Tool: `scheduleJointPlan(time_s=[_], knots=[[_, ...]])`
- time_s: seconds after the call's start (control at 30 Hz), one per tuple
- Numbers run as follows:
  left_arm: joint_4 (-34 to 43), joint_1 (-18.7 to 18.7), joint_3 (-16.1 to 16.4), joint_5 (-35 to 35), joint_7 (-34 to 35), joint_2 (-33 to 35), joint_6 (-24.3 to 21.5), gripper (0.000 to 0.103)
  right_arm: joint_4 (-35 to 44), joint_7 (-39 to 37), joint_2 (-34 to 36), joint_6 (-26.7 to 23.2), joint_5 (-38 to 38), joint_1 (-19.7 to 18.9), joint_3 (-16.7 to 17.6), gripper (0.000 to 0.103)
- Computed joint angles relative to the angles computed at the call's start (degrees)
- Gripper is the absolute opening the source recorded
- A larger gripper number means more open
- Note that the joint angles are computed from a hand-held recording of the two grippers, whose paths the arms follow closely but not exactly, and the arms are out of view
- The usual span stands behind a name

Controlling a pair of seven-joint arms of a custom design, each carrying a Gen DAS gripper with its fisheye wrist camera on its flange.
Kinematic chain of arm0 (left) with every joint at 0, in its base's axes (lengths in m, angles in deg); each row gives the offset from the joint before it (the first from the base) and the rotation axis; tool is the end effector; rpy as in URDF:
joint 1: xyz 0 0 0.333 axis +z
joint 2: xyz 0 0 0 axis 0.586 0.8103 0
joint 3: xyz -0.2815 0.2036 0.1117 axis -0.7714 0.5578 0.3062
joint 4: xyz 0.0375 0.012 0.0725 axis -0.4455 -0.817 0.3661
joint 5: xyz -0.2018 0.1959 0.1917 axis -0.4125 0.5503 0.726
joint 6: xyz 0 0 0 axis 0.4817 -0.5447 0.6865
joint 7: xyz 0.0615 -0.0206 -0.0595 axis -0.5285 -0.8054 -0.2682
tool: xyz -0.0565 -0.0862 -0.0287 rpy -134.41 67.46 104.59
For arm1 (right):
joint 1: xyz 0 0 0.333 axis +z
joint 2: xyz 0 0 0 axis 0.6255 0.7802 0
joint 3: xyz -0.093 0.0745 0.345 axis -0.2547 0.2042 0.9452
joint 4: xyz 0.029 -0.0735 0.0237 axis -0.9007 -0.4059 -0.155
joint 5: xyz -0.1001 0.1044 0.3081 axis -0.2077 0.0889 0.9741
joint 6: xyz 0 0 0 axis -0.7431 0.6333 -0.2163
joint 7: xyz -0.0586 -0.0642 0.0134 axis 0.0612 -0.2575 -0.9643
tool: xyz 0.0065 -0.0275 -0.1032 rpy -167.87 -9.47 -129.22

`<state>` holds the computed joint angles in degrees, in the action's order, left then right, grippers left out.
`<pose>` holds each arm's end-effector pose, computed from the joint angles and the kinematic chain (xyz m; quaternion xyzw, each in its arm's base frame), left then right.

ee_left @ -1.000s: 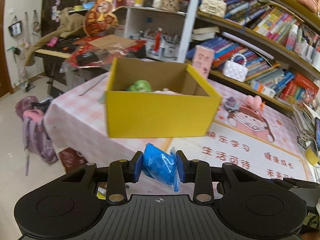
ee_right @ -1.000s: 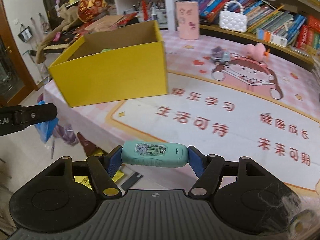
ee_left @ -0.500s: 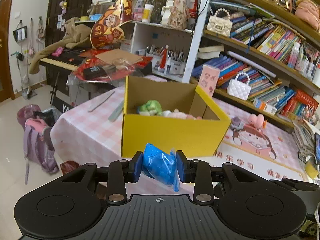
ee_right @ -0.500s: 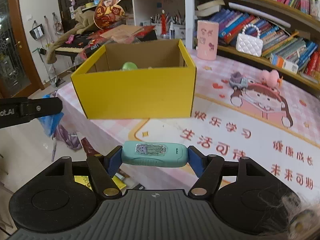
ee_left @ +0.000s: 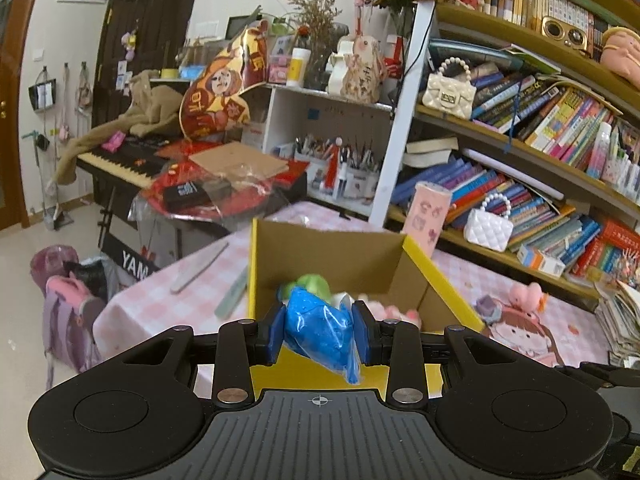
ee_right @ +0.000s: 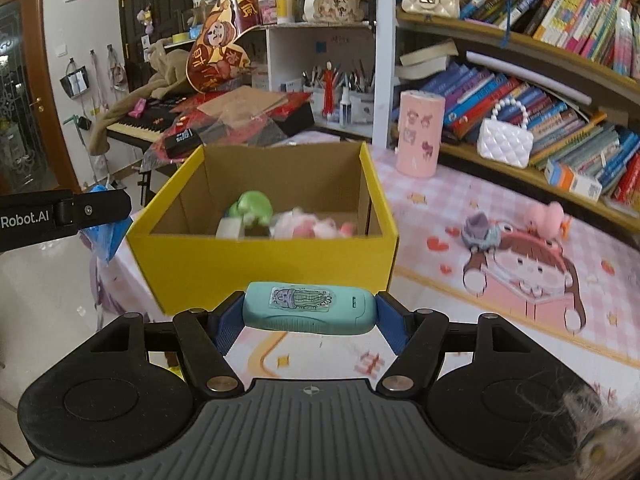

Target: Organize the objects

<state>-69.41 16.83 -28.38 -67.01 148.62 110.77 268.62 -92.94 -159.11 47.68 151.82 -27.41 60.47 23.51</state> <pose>0.6499 -0.2653 0.3975 -0.5400 0.6579 -0.4641 0.2452 0.6059 0.2526 0.3892 -0.5993 0.6601 -0.3240 0.3164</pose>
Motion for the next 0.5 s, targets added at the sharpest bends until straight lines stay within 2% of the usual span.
scheduleJointPlan(time_s=[0.23, 0.33, 0.43, 0.5], knots=[[9.86, -2.63, 3.33, -1.35, 0.66, 4.81, -4.77, 0.033, 9.13, -4.68, 4.34, 1.11, 4.44, -0.7, -2.04, 0.067], [15.42, -4.91, 6.4, -2.01, 0.63, 7.79, -7.78, 0.033, 14.43, -6.47, 6.8, 1.92, 7.54, -0.59, -3.88, 0.067], [21.38, -7.94, 10.99, -2.87, -0.74, 11.23, -12.38, 0.033, 19.83, -16.42, 10.14, 1.9, 14.65, -1.92, -3.32, 0.067], [24.99, -9.31, 13.49, -2.45, -2.75, 13.39, -15.51, 0.033, 22.76, -24.4, 12.46, 1.91, 21.24, -3.99, -1.08, 0.067]])
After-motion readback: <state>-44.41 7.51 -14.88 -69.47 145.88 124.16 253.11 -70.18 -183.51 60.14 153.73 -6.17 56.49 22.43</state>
